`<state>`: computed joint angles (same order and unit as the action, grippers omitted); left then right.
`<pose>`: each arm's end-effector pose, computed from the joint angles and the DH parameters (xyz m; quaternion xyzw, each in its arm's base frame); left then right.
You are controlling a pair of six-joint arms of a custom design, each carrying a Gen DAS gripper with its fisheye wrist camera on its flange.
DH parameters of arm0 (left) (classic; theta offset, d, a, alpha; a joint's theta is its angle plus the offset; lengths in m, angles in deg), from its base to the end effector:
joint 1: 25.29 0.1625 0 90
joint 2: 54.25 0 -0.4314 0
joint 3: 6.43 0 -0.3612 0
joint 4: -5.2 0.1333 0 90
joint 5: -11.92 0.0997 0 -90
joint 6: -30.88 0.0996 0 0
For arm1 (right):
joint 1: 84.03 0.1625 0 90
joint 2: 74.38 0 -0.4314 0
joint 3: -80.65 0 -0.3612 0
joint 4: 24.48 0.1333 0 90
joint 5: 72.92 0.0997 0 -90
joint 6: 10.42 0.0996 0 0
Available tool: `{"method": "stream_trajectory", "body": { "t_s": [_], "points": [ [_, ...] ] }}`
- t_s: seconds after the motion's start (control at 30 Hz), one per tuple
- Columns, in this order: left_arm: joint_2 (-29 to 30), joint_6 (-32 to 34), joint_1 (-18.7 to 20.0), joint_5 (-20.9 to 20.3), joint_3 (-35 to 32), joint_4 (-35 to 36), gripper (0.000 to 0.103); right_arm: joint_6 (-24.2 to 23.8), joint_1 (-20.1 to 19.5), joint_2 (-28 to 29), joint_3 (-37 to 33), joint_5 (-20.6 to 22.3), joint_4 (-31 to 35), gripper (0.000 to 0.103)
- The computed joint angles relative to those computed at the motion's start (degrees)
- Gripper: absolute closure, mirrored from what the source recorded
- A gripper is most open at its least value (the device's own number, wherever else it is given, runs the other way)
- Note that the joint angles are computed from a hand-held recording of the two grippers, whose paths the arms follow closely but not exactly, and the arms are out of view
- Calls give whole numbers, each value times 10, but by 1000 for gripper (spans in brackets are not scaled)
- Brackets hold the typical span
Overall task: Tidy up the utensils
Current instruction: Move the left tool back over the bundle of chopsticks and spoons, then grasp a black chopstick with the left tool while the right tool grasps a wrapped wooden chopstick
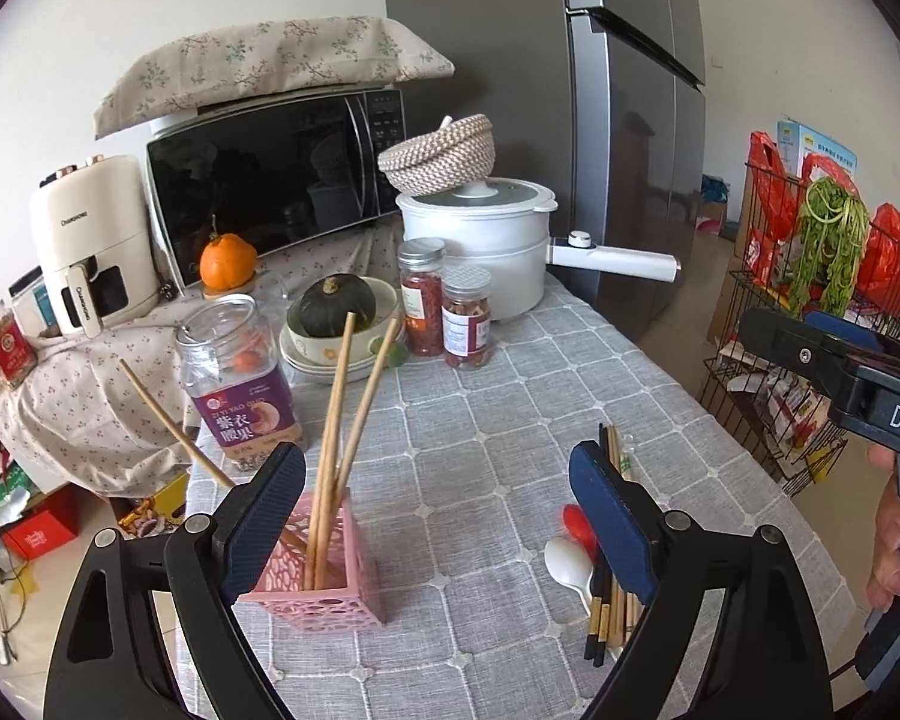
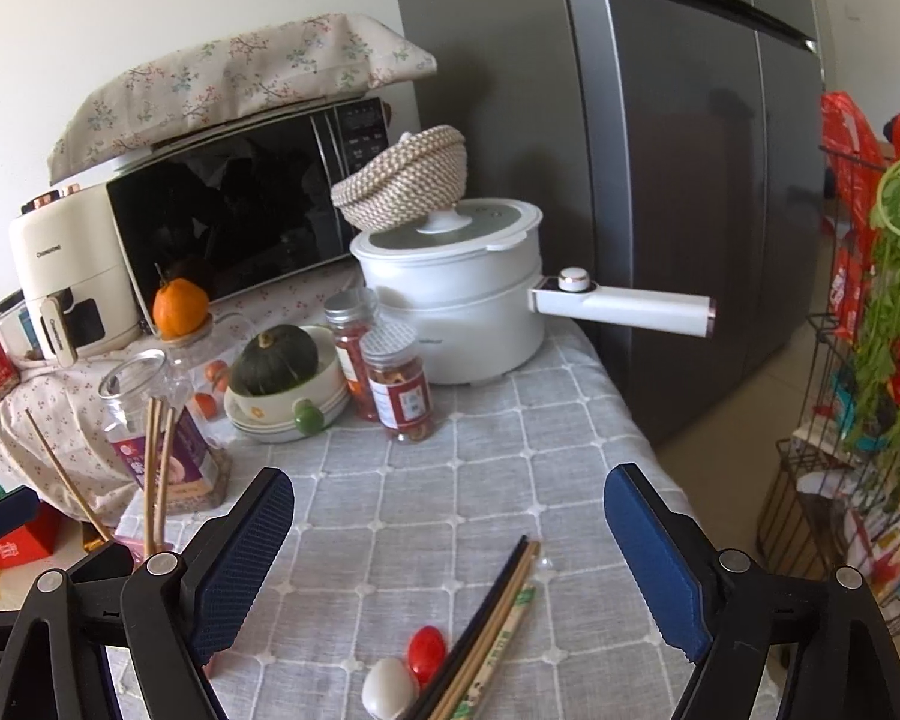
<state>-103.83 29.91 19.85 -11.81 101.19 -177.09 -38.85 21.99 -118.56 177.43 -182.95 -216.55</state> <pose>-0.2471 -0.5665 0.2075 0.1498 0.8024 -0.4305 0.3851 0.2788 -0.6115 0.1912 0.2709 -0.8555 0.3926 0.2016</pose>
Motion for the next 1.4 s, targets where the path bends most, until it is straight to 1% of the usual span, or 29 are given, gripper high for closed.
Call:
{"method": "stream_trajectory", "body": {
  "t_s": [0.07,0.17,0.27,0.33,0.37,0.43,0.5,0.57,0.63,0.73,0.77,0.83,0.87,0.97,1.07,1.13,1.2,1.3,1.4],
  "points": [
    [6,-17,5,-21,-13,41,11,0,-6,-1,-4,-11,15,13],
    [13,-62,17,-58,-39,130,12,-3,-14,-2,-13,-32,37,13],
    [27,-103,31,-92,-73,210,15,-4,-21,0,-28,-61,65,13],
    [39,-113,40,-117,-99,257,25,-1,-26,1,-39,-83,94,13],
    [45,-112,45,-127,-112,275,28,2,-29,1,-44,-92,109,13],
    [60,-109,56,-143,-142,314,37,11,-35,2,-55,-110,143,13],
    [77,-116,72,-161,-180,364,42,30,-42,3,-66,-125,179,13],
    [96,-132,91,-188,-227,421,49,60,-50,4,-79,-131,225,13],
    [114,-152,109,-219,-271,465,64,88,-58,6,-91,-133,269,13],
    [141,-169,130,-260,-325,498,73,109,-65,11,-104,-142,305,13],
    [151,-170,135,-268,-342,509,75,113,-65,12,-108,-145,311,13],
    [169,-169,143,-285,-372,529,82,122,-67,13,-113,-146,323,13],
    [178,-171,146,-292,-389,542,83,126,-68,13,-116,-145,328,13],
    [201,-175,152,-298,-426,574,87,132,-70,14,-120,-143,338,13],
    [224,-184,153,-274,-459,616,89,130,-70,15,-124,-144,342,13],
    [227,-185,155,-275,-464,612,89,129,-70,15,-125,-144,343,13],
    [232,-190,156,-273,-475,624,89,131,-71,15,-125,-145,345,13],
    [247,-210,158,-267,-508,671,90,140,-72,16,-129,-145,355,13],
    [261,-215,155,-248,-530,690,91,145,-73,17,-132,-144,361,13]
  ]
}}
